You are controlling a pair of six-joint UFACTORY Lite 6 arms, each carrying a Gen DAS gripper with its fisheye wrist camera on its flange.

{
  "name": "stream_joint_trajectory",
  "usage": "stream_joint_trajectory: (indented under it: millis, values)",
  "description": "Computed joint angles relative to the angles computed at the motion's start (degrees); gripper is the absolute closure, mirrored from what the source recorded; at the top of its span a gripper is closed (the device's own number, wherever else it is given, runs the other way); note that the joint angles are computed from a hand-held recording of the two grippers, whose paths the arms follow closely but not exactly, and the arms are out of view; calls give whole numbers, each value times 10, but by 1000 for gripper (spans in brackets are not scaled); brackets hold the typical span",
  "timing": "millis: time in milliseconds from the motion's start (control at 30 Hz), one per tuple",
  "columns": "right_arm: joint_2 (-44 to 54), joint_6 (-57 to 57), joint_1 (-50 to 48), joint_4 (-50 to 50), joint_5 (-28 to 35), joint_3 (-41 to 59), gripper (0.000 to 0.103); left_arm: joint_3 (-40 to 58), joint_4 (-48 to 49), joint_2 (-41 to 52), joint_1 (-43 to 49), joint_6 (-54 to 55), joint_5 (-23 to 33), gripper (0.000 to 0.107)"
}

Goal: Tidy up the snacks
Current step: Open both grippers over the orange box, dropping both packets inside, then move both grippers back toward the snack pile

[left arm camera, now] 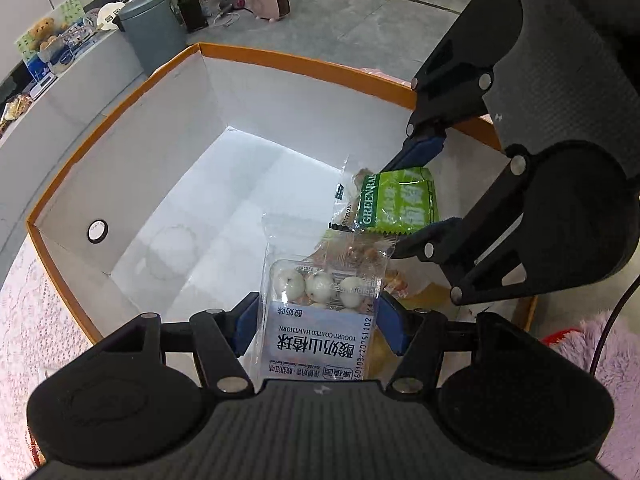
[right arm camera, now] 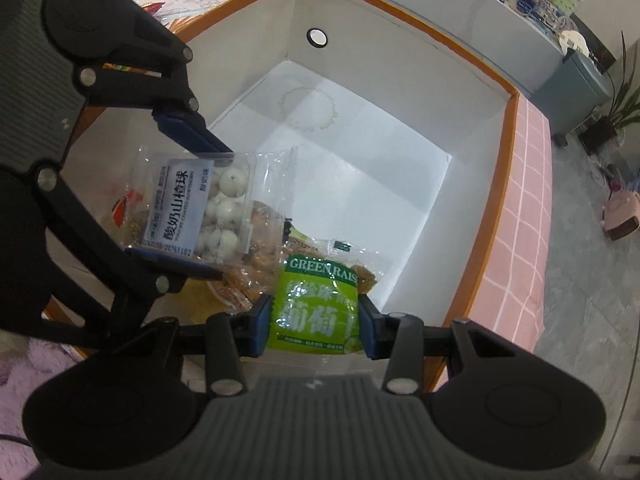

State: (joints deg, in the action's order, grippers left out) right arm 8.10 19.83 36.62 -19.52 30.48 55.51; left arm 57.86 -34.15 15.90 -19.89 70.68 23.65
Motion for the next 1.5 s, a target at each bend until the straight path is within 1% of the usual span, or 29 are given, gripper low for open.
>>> stream_joint_trajectory:
  millis: [167, 433, 533, 667, 800, 833, 900, 967, 1167, 1233, 1367, 1500]
  values:
    - [-14, -12, -2, 3, -8, -14, 60, -15, -17, -8, -1, 28, -13, 31]
    - [-27, -31, 13, 6, 0, -16, 60, -53, -50, -52, 8, 94, -21, 31]
    - [-18, -38, 13, 11, -1, -10, 61, -64, -72, -72, 24, 128, -6, 29]
    - [-9, -36, 10, 9, 1, -4, 61, -75, -89, -95, 47, 147, 16, 29]
    - [-4, 1, 13, -14, 13, 5, 62, -94, -85, -123, 55, 139, 18, 29]
    - [-7, 13, 15, -20, 17, 7, 60, -97, -84, -129, 57, 137, 19, 29]
    - [-17, 30, 21, -28, 27, 9, 59, -104, -81, -142, 60, 131, 22, 29]
    - [-30, 47, 31, -39, 39, 10, 53, -111, -79, -155, 66, 128, 25, 29]
    - [-60, 109, 79, -69, 90, 20, 50, -152, -86, -229, 97, 137, 47, 29]
    - [-79, 141, 95, -77, 100, 17, 50, -174, -103, -266, 123, 157, 64, 29]
    - [-122, 241, 131, -94, 100, 5, 49, -215, -135, -338, 202, 193, 117, 29]
    - [-134, 385, 194, -141, 95, 2, 48, -248, -158, -399, 306, 234, 180, 29]
